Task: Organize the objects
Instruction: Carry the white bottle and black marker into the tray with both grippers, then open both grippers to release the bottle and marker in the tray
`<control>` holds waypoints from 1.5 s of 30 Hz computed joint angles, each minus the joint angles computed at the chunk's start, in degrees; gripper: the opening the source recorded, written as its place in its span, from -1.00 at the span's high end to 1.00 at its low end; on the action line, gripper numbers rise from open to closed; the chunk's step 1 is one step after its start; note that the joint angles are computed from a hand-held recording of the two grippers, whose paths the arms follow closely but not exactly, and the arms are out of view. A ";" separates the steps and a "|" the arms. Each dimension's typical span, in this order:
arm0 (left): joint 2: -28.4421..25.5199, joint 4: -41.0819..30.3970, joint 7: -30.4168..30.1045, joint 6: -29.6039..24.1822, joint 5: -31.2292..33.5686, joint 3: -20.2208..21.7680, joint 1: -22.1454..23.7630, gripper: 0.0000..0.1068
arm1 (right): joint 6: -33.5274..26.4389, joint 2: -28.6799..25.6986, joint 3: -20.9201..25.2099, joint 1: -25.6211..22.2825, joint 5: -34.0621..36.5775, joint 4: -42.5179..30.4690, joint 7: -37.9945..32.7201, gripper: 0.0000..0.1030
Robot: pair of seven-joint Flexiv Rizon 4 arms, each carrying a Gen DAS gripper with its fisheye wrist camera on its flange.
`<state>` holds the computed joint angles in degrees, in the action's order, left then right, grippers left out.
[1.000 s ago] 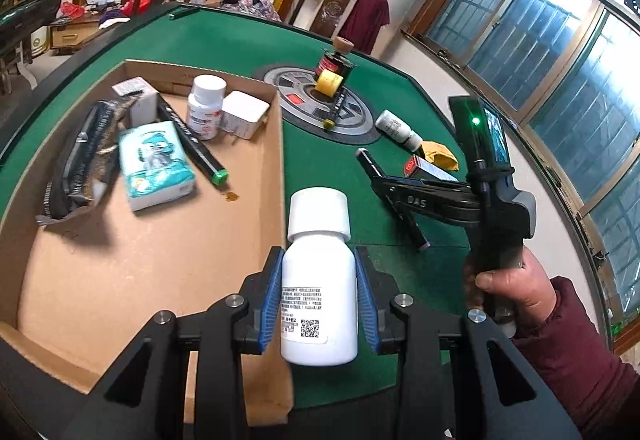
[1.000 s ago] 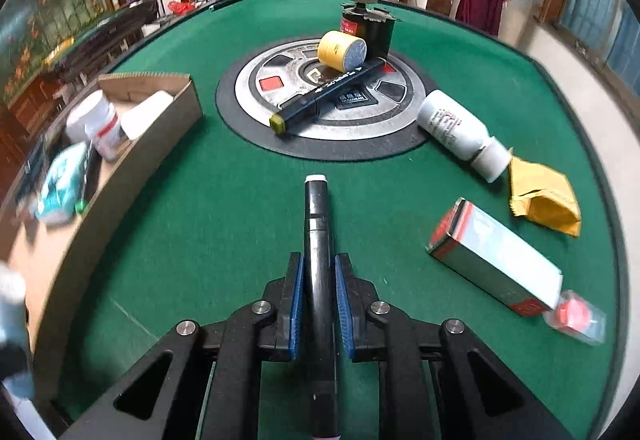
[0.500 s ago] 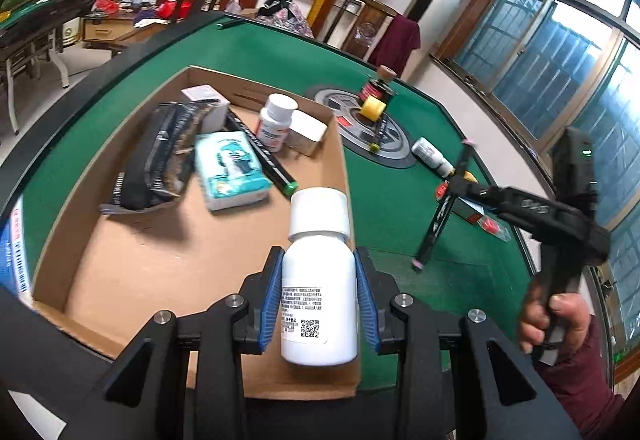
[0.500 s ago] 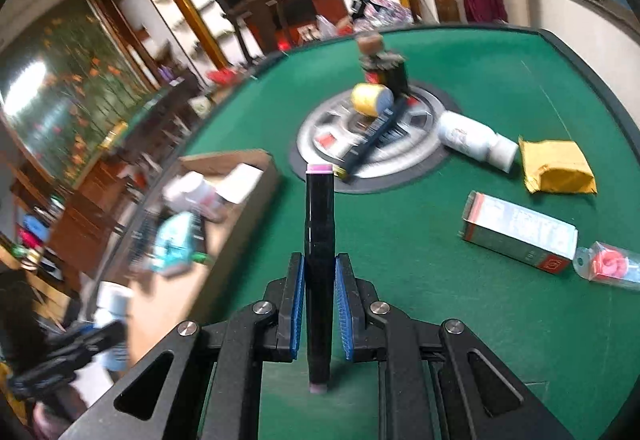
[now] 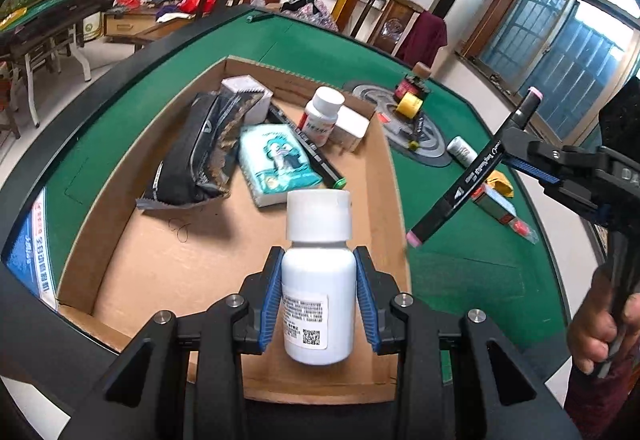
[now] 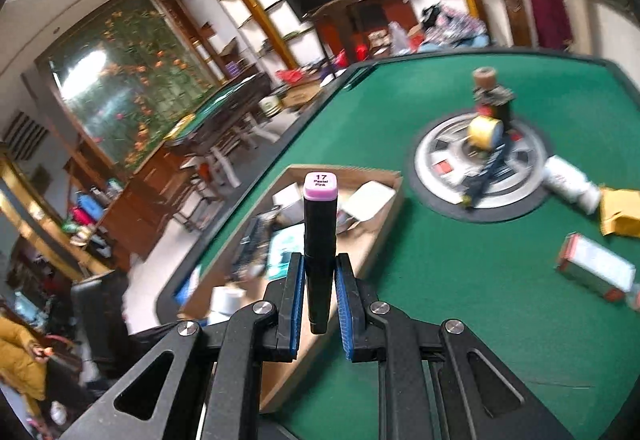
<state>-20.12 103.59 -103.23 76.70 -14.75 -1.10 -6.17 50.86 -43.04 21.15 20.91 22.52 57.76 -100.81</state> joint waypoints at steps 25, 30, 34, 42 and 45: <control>-5.35 -6.51 3.19 -5.51 -0.77 -1.48 1.23 0.37 | -7.53 -12.03 -6.48 7.84 -12.26 -13.90 11.62 0.66; -4.09 -3.58 5.29 -0.98 -4.43 -3.47 2.89 0.09 | -6.33 -11.88 -6.88 7.51 -12.61 -13.17 13.58 0.60; -2.16 -0.05 7.76 3.75 -9.02 -6.30 4.92 -0.19 | -4.62 -11.06 -6.41 6.24 -11.78 -11.38 15.26 -0.23; 2.50 7.14 10.64 9.80 -16.79 -8.64 7.14 -0.36 | 2.40 -7.31 -7.12 5.38 -13.33 -5.40 17.11 -0.38; 3.48 8.17 9.66 10.31 -16.77 -7.11 6.20 -0.38 | 9.65 -4.27 -7.26 5.85 -14.97 -1.37 15.98 -0.39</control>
